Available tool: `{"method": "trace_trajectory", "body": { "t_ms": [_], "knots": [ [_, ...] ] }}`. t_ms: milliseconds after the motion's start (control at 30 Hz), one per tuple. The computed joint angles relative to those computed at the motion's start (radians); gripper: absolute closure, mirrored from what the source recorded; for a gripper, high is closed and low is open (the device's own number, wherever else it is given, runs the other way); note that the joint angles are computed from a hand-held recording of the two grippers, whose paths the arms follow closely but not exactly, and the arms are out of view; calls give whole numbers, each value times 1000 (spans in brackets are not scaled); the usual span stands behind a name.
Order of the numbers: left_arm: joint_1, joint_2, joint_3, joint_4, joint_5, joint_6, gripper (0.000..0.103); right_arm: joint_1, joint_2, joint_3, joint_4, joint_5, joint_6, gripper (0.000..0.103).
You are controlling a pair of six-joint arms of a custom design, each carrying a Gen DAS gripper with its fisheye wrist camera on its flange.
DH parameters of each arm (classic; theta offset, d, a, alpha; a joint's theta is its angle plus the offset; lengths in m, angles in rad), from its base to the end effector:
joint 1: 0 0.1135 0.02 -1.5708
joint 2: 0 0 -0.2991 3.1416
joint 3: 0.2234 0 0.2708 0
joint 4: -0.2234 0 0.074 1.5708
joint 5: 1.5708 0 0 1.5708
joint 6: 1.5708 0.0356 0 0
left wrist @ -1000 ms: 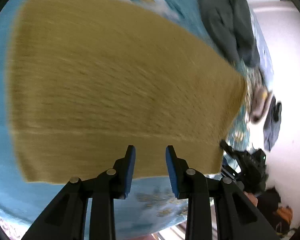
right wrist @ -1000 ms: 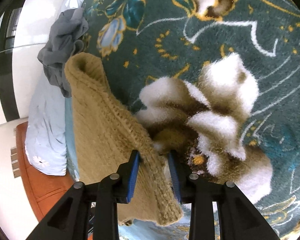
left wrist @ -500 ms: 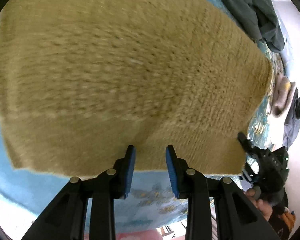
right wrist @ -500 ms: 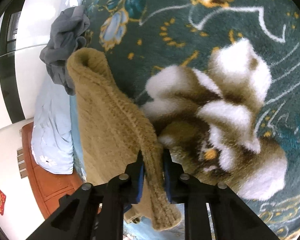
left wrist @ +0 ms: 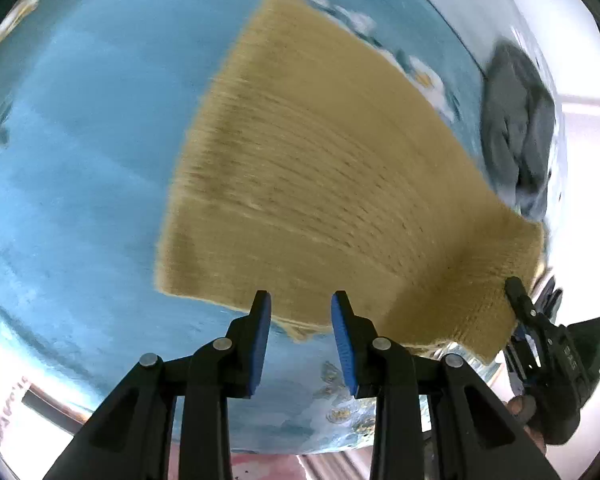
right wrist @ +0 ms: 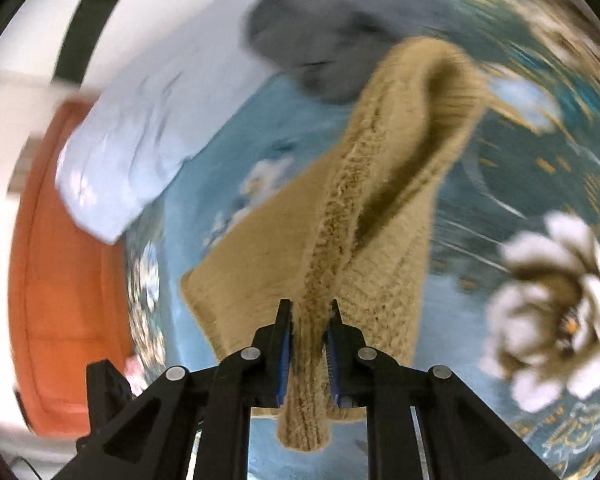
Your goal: Fold clothes
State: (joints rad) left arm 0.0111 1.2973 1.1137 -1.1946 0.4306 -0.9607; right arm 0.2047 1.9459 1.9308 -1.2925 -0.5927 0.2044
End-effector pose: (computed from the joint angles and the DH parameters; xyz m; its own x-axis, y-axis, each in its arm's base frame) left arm 0.2303 -0.0123 0.3079 -0.6195 -0.7517 0.2261 -0.7644 0.5122 -0.3916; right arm 0.4086 0.1051 0.3478 -0.9888 -0.0333 -0.1453 -0.1125 0.8061 0.5809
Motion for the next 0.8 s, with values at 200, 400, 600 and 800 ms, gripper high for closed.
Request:
{"method": "trace_trajectory", "body": {
  "t_ms": [200, 400, 600, 800],
  "knots": [
    [222, -108, -53, -57, 47, 69, 71, 216, 2, 85, -67, 34, -79, 87],
    [603, -161, -91, -241, 77, 417, 71, 416, 54, 95, -91, 40, -57, 95],
    [808, -100, -55, -320, 87, 618, 71, 568, 116, 103, -81, 91, 2, 96],
    [701, -68, -49, -227, 200, 602, 59, 481, -5, -46, 59, 114, 127, 93]
  ]
}}
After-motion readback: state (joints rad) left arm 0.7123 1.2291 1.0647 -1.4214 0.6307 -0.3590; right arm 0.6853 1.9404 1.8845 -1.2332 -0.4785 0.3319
